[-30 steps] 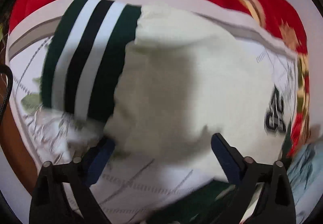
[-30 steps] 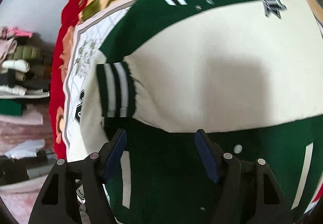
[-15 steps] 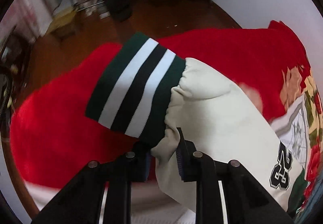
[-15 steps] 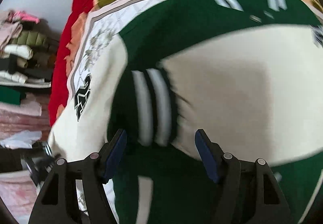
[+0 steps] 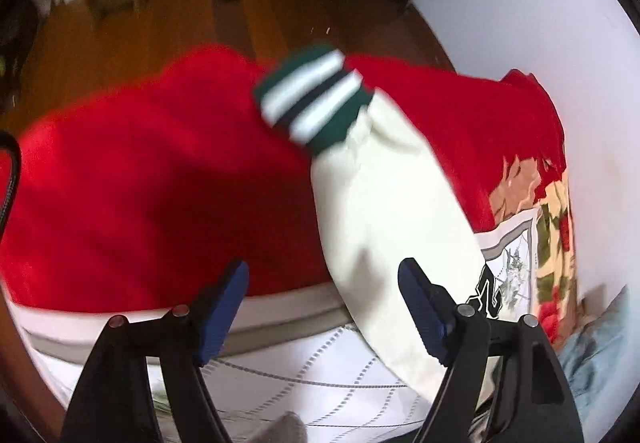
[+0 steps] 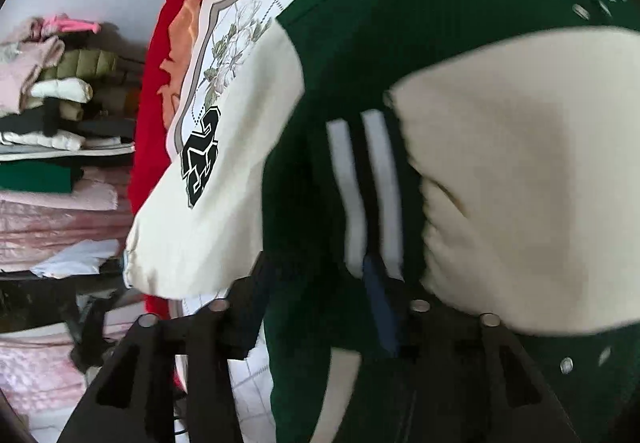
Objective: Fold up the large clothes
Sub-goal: 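Grasp the other sleeve cuff with the left gripper while the right gripper holds its cuff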
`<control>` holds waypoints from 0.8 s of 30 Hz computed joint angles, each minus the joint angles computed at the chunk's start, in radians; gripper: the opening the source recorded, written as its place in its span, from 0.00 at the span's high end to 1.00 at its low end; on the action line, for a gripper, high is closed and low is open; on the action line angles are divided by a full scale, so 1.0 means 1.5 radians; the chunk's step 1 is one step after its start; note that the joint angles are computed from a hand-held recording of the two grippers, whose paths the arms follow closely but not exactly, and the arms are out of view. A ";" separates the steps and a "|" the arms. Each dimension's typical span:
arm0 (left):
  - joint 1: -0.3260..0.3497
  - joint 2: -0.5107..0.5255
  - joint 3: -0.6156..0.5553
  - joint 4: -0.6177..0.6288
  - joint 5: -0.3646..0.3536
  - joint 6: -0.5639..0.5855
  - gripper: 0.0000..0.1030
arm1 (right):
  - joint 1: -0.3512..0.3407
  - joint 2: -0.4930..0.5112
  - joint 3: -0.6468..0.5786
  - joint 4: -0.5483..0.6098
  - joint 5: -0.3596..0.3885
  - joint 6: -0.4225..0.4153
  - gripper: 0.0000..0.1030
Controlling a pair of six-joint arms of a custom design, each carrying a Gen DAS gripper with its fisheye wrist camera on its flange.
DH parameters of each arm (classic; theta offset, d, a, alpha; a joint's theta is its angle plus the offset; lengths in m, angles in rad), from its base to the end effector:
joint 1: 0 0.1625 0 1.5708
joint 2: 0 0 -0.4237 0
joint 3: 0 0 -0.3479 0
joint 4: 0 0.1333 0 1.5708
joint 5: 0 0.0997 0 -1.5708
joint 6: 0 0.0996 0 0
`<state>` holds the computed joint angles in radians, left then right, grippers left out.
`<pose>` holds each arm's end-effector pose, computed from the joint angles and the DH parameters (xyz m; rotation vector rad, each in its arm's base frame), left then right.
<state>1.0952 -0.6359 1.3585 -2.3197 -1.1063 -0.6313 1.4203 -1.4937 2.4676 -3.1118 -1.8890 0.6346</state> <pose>-0.1641 -0.7072 0.0977 -0.2213 2.7272 -0.3708 0.0465 -0.3743 0.2710 -1.2061 -2.5667 0.9104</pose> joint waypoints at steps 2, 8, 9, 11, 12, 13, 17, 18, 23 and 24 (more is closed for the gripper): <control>0.007 0.030 -0.019 -0.014 -0.003 -0.025 0.27 | 0.001 -0.029 0.024 0.014 -0.010 0.020 0.52; -0.040 0.164 -0.179 0.054 0.182 0.031 0.62 | 0.001 -0.083 0.065 0.036 -0.055 0.063 0.52; -0.045 0.174 -0.196 0.067 0.204 0.035 0.71 | 0.002 -0.081 0.064 0.038 -0.057 0.065 0.52; -0.052 0.181 -0.210 0.032 0.208 0.084 0.97 | 0.010 -0.066 0.051 0.046 -0.070 0.065 0.52; -0.058 0.184 -0.224 0.027 0.209 0.108 0.97 | 0.018 -0.053 0.037 0.053 -0.083 0.060 0.51; -0.063 0.185 -0.230 0.014 0.209 0.130 0.97 | 0.032 -0.038 0.020 0.067 -0.110 0.061 0.50; -0.098 0.196 -0.253 -0.033 0.215 0.219 0.98 | 0.069 0.046 -0.082 0.200 -0.221 0.079 0.25; -0.105 0.201 -0.257 -0.040 0.216 0.228 0.98 | 0.076 0.066 -0.100 0.224 -0.253 0.089 0.25; -0.125 0.182 -0.235 -0.072 0.208 0.256 0.98 | 0.094 0.119 -0.122 0.212 -0.355 0.096 0.51; -0.123 0.179 -0.238 -0.073 0.205 0.264 0.98 | 0.097 0.115 -0.123 0.204 -0.357 0.090 0.59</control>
<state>0.9113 -0.3677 1.0012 -2.4290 -0.7990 -0.2346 1.5655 -1.3207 2.2831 -2.8053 -2.4247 0.7691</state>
